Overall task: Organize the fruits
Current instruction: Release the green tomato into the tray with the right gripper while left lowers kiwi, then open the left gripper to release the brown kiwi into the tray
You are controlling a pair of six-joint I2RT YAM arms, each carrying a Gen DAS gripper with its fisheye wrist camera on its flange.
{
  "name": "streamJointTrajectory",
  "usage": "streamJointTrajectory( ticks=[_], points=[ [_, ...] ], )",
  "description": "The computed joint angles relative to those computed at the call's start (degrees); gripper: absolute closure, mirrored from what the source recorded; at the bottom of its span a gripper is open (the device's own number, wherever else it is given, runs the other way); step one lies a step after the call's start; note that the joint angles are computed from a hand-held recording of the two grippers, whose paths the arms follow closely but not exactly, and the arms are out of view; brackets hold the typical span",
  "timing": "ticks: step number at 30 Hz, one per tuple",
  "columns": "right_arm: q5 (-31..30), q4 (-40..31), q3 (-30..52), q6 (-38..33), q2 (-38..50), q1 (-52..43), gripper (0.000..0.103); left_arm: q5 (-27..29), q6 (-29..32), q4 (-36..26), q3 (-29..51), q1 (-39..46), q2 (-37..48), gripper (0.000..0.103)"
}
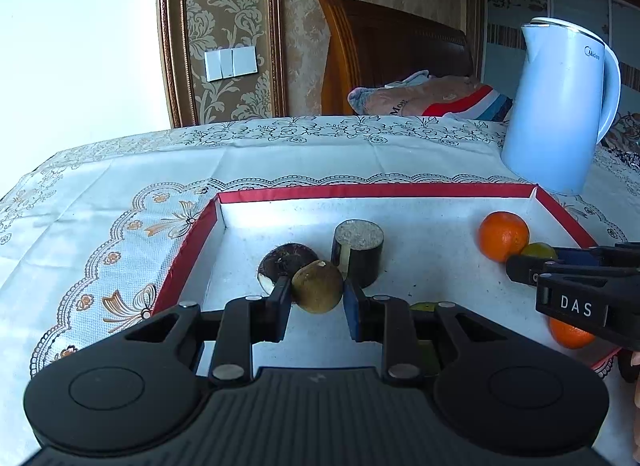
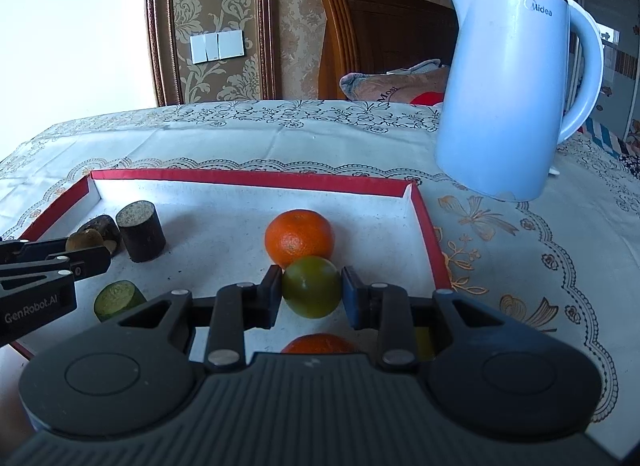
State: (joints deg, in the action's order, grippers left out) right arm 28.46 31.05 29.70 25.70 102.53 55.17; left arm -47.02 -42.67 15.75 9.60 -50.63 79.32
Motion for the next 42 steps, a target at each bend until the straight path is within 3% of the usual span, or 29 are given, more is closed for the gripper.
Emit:
streamJointTrajectory(
  ticks=[14, 15, 18, 20, 22, 42],
  points=[
    [-0.5, -0.5, 0.3, 0.6, 0.2, -0.3, 0.073, 0.2, -0.7, 0.0, -0.4, 0.2, -0.5, 0.074],
    [-0.5, -0.5, 0.4, 0.5, 0.2, -0.3, 0.073, 0.6, -0.5, 0.1, -0.5, 0.4, -0.8, 0.070],
    [-0.1, -0.4, 0.3, 0.2, 0.3, 0.0, 0.072, 2.0, -0.6, 0.5, -0.7, 1.3, -0.6, 0.038],
    [0.2, 0.0, 0.1, 0.0, 0.2, 0.2, 0.068, 1.4, -0.9, 0.4, -0.9, 1.0, -0.9, 0.038],
    [1.4, 0.9, -0.4, 0.1, 0.0, 0.7, 0.054, 1.4, -0.8, 0.5, -1.2, 1.0, -1.6, 0.038],
    [3.8, 3.3, -1.9, 0.1, -0.4, 1.6, 0.025, 1.2, -1.7, 0.0, -1.5, 0.0, -1.6, 0.036]
  ],
)
